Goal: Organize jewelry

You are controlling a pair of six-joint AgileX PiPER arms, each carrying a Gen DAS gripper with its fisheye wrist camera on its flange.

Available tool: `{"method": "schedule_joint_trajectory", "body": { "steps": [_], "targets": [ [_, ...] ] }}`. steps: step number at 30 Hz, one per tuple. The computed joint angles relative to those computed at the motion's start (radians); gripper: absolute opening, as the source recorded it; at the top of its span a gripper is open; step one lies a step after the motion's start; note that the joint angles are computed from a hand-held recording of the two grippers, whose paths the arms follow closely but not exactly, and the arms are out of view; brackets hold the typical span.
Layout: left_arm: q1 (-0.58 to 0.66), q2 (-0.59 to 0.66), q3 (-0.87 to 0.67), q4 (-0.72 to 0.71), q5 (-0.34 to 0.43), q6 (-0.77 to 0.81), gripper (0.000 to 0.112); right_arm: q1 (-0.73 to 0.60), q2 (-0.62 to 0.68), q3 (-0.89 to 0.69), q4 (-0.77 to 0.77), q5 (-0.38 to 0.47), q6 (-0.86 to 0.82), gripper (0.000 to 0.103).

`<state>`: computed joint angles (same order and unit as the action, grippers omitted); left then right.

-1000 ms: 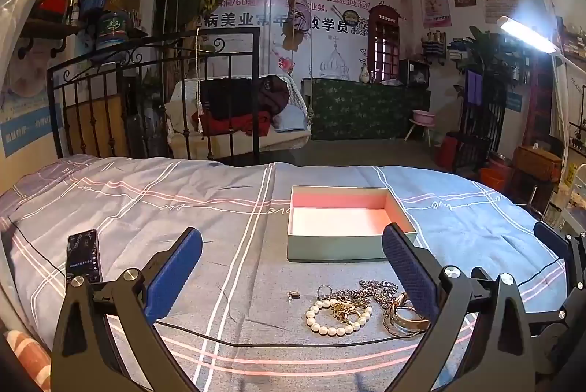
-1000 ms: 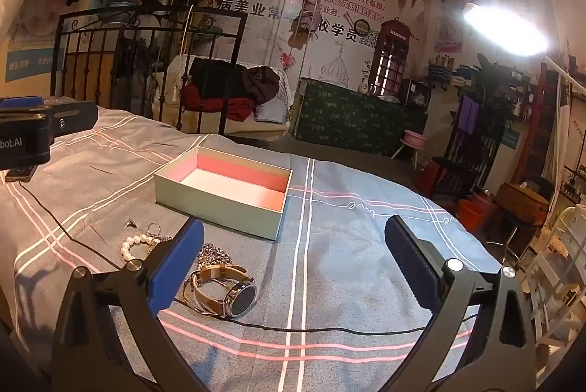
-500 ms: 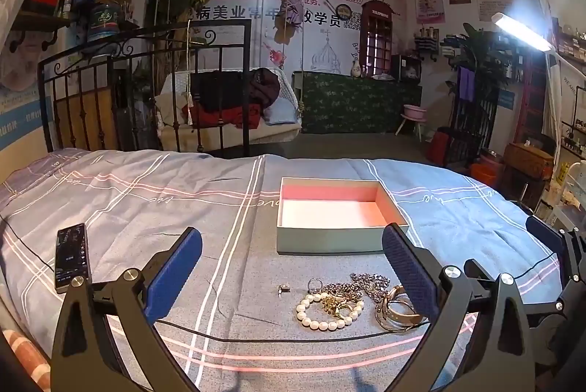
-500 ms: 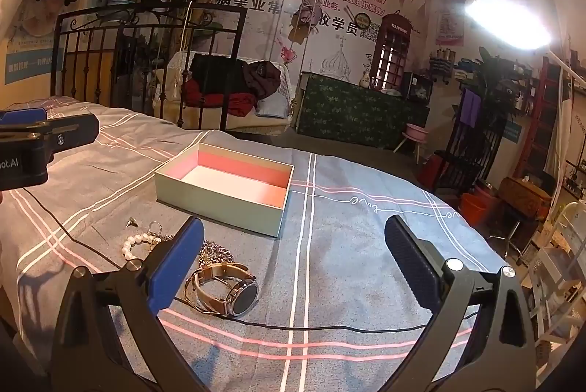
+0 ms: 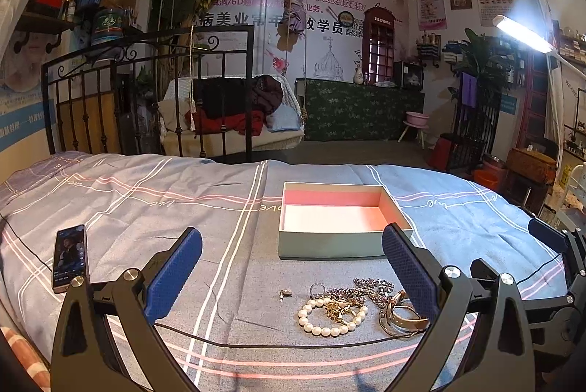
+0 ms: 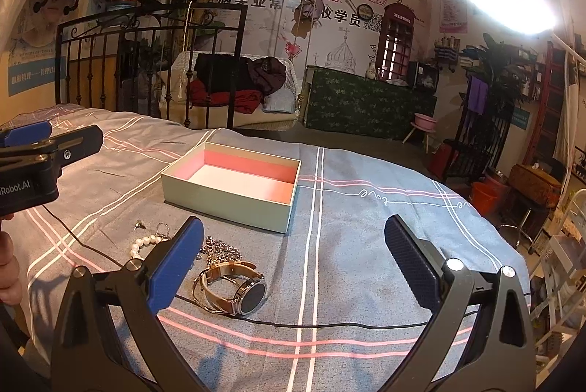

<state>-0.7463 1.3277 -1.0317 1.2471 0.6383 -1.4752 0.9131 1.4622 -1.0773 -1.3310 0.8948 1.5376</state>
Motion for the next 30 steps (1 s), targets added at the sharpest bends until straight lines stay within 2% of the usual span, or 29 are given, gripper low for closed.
{"method": "schedule_joint_trajectory", "body": {
  "steps": [4, 8, 15, 19, 30],
  "targets": [
    [0.031, -0.008, 0.01, -0.03, -0.048, -0.014, 0.097, -0.003, -0.012, 0.005, -0.003, 0.003, 0.006, 0.098],
    [0.053, 0.0, -0.005, -0.122, -0.073, 0.081, 0.097, -0.006, -0.016, 0.006, 0.0, 0.002, 0.004, 0.098],
    [0.05, 0.005, 0.0, -0.122, -0.065, 0.062, 0.097, -0.003, -0.024, 0.012, -0.016, 0.006, 0.024, 0.098],
    [0.036, -0.004, 0.002, -0.091, -0.044, 0.03, 0.097, 0.024, -0.037, 0.036, -0.092, 0.043, 0.103, 0.098],
    [-0.005, -0.023, 0.006, -0.067, -0.024, 0.017, 0.097, 0.088, -0.086, 0.066, -0.144, 0.11, 0.145, 0.098]
  ]
}}
